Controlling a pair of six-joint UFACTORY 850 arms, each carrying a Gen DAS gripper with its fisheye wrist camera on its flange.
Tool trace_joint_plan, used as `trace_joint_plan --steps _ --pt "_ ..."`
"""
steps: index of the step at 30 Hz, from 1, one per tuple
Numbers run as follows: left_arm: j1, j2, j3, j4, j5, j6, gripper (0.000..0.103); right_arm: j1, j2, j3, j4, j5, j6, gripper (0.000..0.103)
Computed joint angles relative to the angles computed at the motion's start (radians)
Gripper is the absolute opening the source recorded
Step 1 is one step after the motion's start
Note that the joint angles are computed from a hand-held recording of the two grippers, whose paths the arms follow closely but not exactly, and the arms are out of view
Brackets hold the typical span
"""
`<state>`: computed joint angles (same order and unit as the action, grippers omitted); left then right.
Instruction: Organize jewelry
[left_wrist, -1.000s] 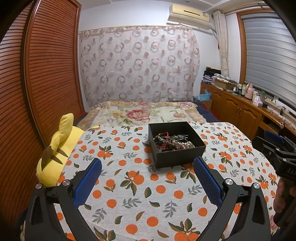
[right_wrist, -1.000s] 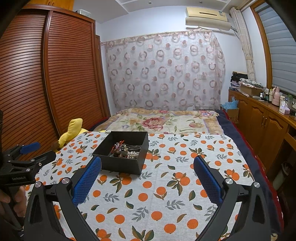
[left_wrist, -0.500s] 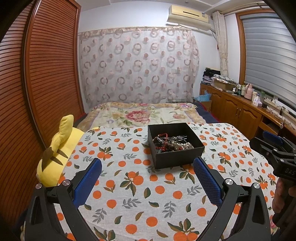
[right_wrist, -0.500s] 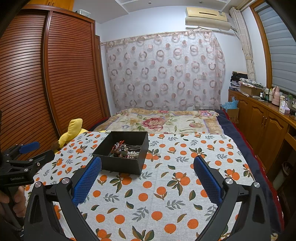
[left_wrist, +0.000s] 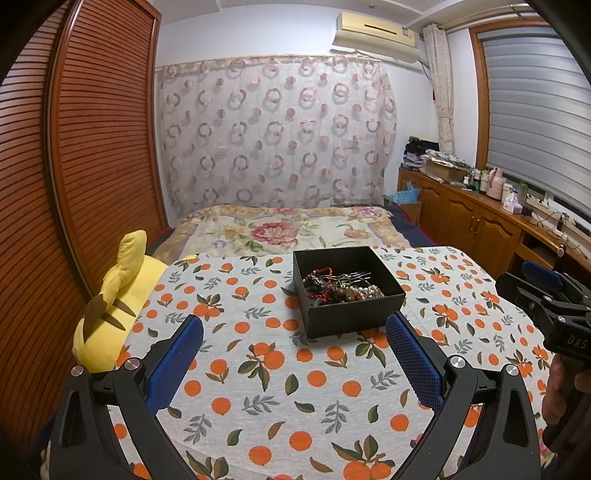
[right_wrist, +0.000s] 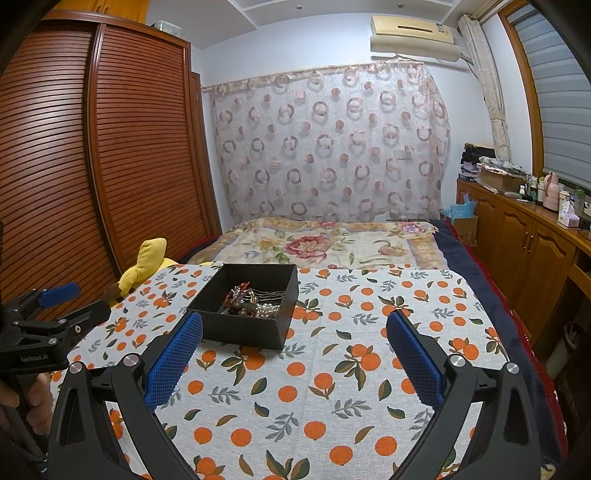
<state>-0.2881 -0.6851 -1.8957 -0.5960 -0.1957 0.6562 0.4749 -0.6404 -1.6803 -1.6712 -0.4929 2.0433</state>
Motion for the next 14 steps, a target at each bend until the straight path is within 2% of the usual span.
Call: trace_joint_plan --steps 14 --pt "0.000 0.000 0.001 -0.022 0.001 0.022 0.095 0.000 0.001 0.001 -0.002 -0.002 0.002 0.101"
